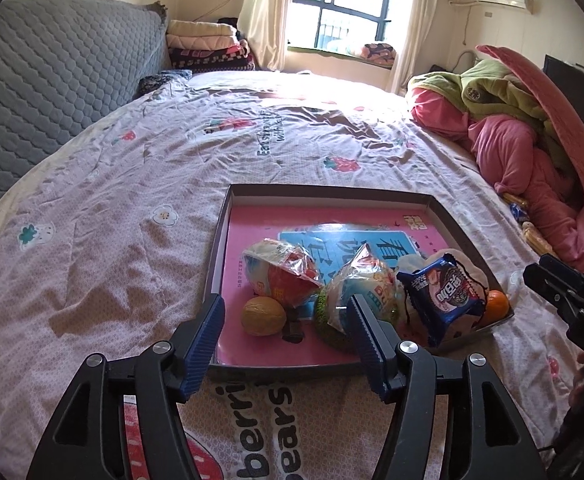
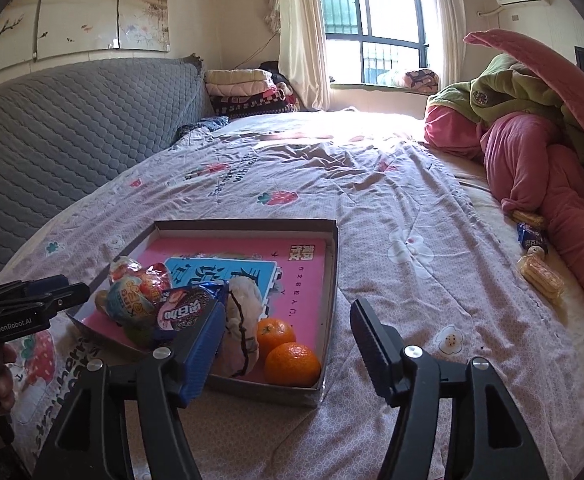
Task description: Organize objects
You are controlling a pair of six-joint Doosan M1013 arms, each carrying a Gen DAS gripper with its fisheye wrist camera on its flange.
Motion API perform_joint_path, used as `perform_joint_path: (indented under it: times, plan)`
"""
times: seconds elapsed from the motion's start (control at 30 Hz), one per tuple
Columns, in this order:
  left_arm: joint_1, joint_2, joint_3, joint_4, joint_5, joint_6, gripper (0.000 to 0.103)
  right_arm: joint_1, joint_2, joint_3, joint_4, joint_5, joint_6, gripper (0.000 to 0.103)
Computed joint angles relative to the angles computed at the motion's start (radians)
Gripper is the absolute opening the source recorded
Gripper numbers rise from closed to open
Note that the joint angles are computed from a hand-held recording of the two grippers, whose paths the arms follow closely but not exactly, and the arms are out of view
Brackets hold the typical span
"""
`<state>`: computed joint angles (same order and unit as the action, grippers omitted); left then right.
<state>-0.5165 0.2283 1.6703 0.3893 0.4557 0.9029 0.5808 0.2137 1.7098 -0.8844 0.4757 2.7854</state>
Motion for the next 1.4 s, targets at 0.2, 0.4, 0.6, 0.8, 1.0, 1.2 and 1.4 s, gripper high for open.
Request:
perform_joint_path:
  times: [0.2,0.4,0.6,0.8,1.0,1.2,1.4]
  plan:
    - [-0.005,-0.025,0.009,0.008,-0.009,-0.027,0.071,0.026,-0.001,-0.015,-0.043,0.032,0.039,0.073]
    - [-0.016,-0.055,0.02,0.07,-0.006,-0.092,0.078,0.054,-0.007,-0.029,-0.076,0.071,0.088,0.077]
    - [-0.029,-0.084,0.035,0.17,0.01,-0.196,0.078,0.096,-0.013,-0.035,-0.198,0.151,0.184,0.086]
    - [-0.04,-0.101,0.048,0.173,0.051,-0.217,0.078,0.121,-0.021,-0.035,-0.221,0.153,0.212,0.089]
    - [-0.062,-0.112,0.065,0.226,0.085,-0.265,0.078,0.139,-0.022,-0.032,-0.22,0.174,0.219,0.089]
    - [-0.088,-0.118,0.09,0.288,0.116,-0.329,0.078,0.152,-0.023,-0.015,-0.23,0.187,0.238,0.089]
    - [-0.103,-0.106,0.114,0.274,0.118,-0.32,0.078,0.157,-0.019,0.01,-0.227,0.173,0.258,0.089]
